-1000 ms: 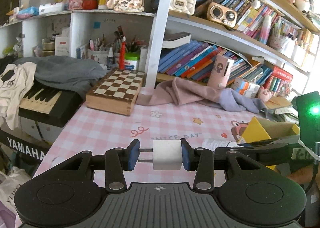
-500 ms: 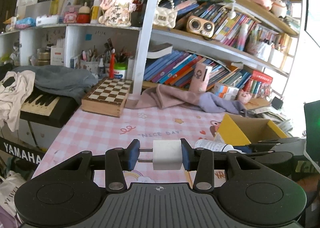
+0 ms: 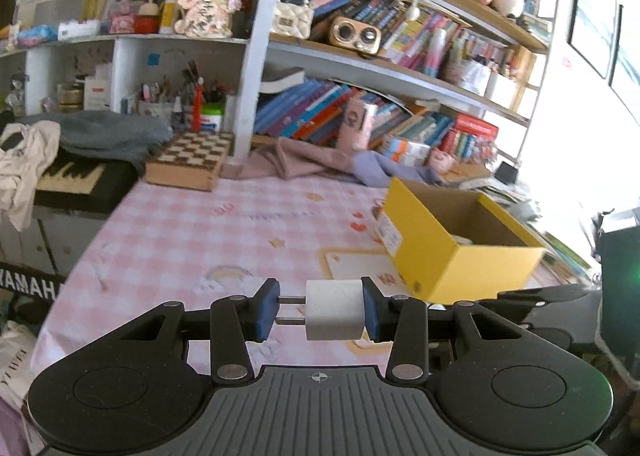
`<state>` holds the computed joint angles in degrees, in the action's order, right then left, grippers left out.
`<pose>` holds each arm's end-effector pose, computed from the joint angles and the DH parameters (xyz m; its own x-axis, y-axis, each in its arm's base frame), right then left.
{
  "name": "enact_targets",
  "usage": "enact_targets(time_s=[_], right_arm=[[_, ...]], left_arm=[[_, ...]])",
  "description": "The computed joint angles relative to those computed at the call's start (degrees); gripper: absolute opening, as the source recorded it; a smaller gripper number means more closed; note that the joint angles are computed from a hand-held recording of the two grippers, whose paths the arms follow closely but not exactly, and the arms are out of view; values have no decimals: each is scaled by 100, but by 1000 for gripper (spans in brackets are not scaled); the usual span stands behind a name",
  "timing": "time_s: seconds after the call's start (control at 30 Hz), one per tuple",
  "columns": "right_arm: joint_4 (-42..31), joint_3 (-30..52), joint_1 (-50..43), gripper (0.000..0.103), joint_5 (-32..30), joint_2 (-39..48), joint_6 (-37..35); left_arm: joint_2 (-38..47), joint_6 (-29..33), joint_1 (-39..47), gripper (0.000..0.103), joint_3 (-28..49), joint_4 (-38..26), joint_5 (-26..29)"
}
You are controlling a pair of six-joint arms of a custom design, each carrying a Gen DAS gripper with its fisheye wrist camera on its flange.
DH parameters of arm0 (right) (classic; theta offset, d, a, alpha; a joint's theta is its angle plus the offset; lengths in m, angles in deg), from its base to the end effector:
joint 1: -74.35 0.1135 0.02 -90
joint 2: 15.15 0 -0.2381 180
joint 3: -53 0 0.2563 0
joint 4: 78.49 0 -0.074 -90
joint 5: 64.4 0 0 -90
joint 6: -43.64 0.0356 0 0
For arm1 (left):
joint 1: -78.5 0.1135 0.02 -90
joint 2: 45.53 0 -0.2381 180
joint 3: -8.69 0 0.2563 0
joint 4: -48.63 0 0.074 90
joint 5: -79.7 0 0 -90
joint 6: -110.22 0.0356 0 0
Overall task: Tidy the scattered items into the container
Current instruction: 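Lift the plug and spray bottle and carry them over the yellow box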
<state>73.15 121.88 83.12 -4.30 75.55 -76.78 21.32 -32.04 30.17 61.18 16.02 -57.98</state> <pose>0.3215 0.0675 0.1758 -0.4279 -0.5101 -0.7461 -0.7704 0.6376 0.0059 0.1802 -0.1629 0.1972 -0.4299 -0.3178 -0.8451 -0.2818 0.9365 -0.2088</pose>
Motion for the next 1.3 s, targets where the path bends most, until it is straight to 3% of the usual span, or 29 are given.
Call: enact_targets(time_s=[0.27,0.47,0.93,1.3], right_arm=[[-211,-848,-625,31,-66,-842,-266],[-290,-1092,-1206,31,-110,-1178,-309],[-373,-945,-2492,31,-88,-1098,-290],[-128,-403,-2759,31,-41,-587,-16]], left_arm=[[349,102,-394,41,148,256,172],[755,602,-446,41,340,787,533],[1917,1761,-290,41,1132,1837,1471],[2550,2366,-70,41,1818,2127,1818]])
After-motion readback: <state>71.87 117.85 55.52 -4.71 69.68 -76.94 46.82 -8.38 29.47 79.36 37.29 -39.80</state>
